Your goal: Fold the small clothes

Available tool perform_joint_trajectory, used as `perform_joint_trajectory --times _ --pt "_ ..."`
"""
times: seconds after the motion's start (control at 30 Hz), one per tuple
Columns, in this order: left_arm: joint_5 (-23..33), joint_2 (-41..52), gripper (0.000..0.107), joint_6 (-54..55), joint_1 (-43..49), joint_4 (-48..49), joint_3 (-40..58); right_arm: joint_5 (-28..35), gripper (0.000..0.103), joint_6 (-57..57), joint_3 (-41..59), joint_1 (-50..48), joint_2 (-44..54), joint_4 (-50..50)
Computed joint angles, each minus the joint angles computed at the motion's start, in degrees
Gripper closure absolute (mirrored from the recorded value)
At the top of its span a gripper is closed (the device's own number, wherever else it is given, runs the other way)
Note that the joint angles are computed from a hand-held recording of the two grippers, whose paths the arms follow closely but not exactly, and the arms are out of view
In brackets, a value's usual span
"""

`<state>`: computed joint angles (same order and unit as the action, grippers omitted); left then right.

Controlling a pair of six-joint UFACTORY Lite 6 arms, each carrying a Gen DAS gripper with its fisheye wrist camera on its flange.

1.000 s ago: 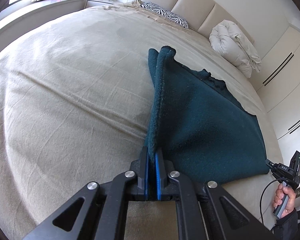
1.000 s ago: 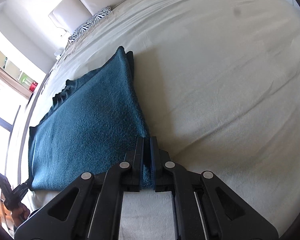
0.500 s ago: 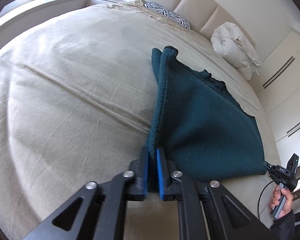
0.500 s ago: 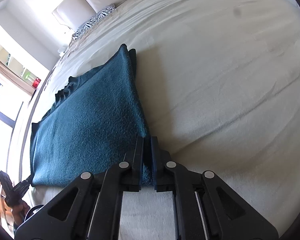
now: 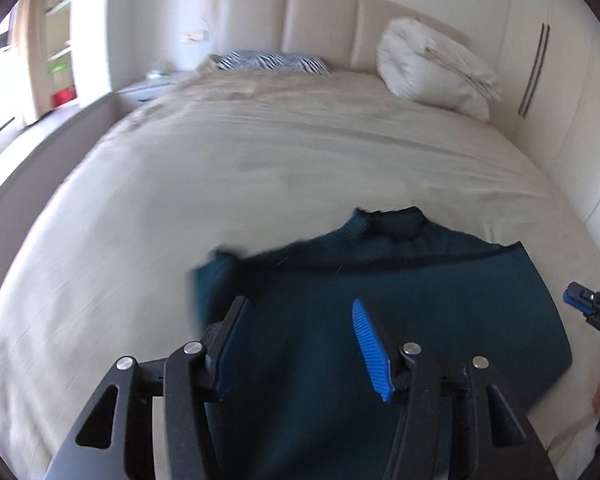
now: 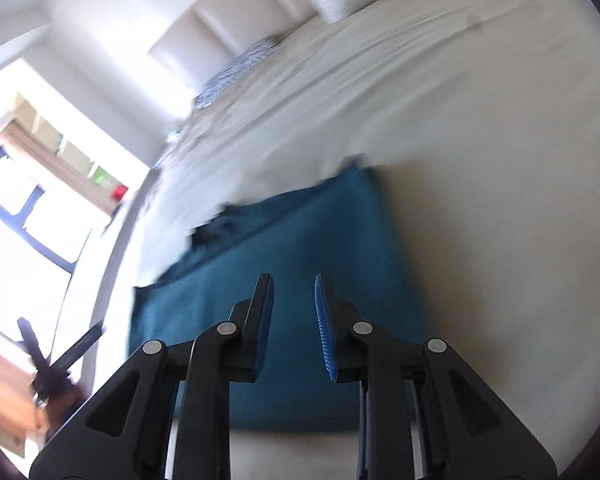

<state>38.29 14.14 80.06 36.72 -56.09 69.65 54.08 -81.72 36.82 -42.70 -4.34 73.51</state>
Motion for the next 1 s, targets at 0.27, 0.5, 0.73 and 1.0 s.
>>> perform_joint_trajectory --times 0.27,0.5,0.73,1.0 --pt "-9.56 25.08 0.058 -8.85 -8.11 2.94 19.21 -7.94 0.082 6.00 20.83 28.94 24.21 12.11" --pt "2.60 30.75 0.064 -4.66 -1.49 -4.65 25.33 -2.27 0.095 6.32 34.82 22.68 45.17 17.40" --pt "8.80 26.60 0.062 -6.49 6.67 -6.19 21.77 -5.57 0.089 7.28 29.22 4.41 37.02 13.14" --pt "4.87 12.70 0.028 2.26 13.08 -3.15 1.98 -13.98 0.051 2.06 18.44 1.79 20.63 1.85"
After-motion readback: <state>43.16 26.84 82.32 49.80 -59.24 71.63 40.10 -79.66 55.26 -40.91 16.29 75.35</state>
